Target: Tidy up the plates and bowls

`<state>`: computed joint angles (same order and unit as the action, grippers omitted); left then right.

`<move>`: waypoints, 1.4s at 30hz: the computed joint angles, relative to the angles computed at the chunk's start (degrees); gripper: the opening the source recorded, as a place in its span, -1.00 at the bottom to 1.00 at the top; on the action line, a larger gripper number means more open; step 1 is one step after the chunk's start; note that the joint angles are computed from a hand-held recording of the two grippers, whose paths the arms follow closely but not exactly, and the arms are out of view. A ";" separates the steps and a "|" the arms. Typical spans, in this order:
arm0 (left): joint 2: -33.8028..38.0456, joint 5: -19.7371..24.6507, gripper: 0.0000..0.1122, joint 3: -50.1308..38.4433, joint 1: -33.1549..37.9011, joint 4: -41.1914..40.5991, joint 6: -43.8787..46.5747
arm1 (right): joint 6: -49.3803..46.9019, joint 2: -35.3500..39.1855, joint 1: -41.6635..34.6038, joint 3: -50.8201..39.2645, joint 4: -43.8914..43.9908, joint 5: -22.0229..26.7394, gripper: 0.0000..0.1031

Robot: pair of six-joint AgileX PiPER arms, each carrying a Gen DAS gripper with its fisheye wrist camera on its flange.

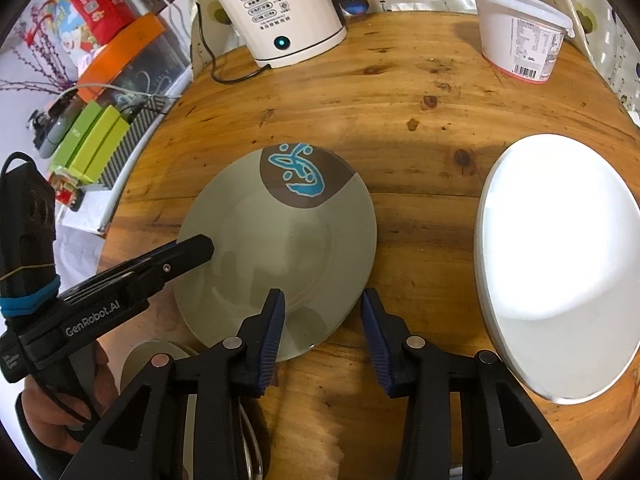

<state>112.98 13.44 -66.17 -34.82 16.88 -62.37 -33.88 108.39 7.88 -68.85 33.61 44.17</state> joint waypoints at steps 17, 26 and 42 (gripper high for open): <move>-1.66 2.51 -0.31 0.76 -2.26 10.62 -10.54 | -1.42 -1.62 -0.12 0.92 0.89 -1.10 -0.37; -3.82 4.19 -0.31 2.28 -4.18 17.10 -18.01 | -2.54 -3.35 -0.13 2.02 1.63 -1.07 -0.37; -10.27 9.13 -0.31 7.14 -9.83 27.30 -32.20 | -5.64 -8.93 -0.50 5.65 2.95 0.31 -0.37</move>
<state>102.70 22.57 -59.03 -44.65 44.19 -94.57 -39.52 99.46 7.38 -63.20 36.55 44.48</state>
